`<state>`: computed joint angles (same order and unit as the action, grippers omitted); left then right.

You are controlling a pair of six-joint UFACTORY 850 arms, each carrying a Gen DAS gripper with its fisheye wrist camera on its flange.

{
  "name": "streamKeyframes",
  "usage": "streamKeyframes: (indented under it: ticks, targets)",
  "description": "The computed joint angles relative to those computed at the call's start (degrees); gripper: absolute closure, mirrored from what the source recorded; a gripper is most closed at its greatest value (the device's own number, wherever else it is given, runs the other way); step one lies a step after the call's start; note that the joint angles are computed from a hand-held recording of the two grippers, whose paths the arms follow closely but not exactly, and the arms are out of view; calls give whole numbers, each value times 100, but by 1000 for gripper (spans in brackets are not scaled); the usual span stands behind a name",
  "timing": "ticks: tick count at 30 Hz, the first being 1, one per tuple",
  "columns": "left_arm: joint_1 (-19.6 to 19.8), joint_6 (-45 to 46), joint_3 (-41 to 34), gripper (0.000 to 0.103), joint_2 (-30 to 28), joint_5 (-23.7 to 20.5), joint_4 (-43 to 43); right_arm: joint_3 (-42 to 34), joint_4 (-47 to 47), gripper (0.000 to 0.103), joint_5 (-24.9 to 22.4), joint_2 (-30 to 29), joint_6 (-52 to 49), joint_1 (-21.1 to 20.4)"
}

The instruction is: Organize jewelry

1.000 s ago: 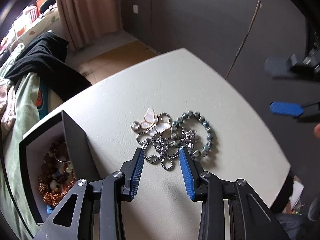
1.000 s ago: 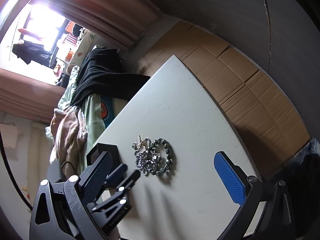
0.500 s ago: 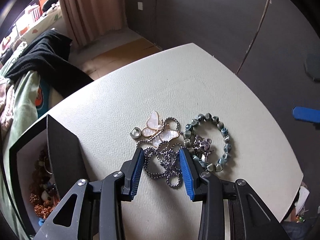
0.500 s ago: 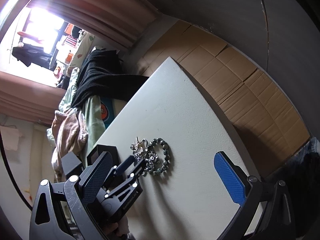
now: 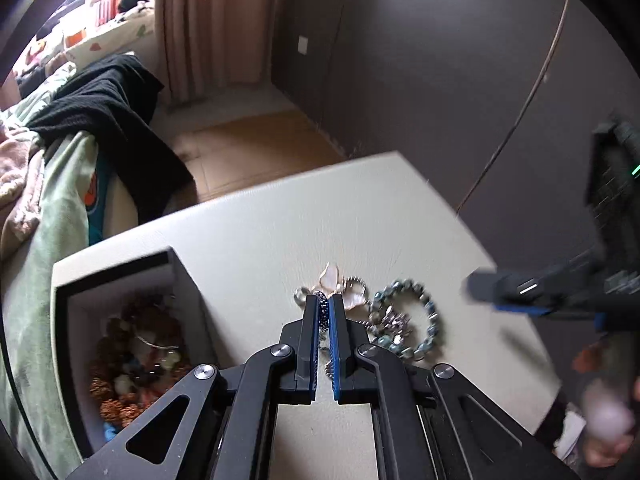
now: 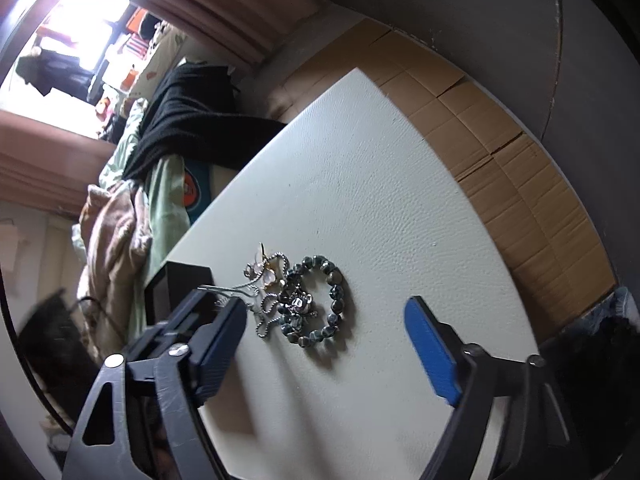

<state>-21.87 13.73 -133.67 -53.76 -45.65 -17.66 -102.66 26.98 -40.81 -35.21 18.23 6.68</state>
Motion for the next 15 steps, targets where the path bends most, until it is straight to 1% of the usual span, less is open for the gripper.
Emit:
streamKeyframes:
  ticks: [2, 3, 5, 6, 8, 9, 10, 11, 15]
  targets:
    - [45, 88, 141, 99, 126, 94, -173, -124, -173, 39, -100, -100, 61, 44]
    - [70, 133, 218, 99, 196, 155, -265, -174, -264, 41, -140, -138, 94, 61]
    - [113, 180, 353, 99, 319, 266, -365, -339, -622, 49, -265, -254, 283, 131]
    - [129, 203, 408, 99, 364, 299, -404, -412, -789, 51, -322, -304, 369, 164]
    - [155, 209, 455, 99, 410, 336, -452, -578, -1136, 61, -472, -416, 542, 229]
    - [174, 205, 480, 99, 430, 345, -482, -651, -1309, 64, -548, -465, 646, 262]
    - [188, 206, 481, 99, 437, 340, -507, -695, -1454, 70, -599, -498, 756, 286]
    - [201, 219, 466, 99, 436, 327, -538, -729, -1545, 71, -635, -518, 838, 299]
    - [234, 431, 605, 99, 561, 381, -816, -954, -2203, 71, -810, -636, 1178, 435]
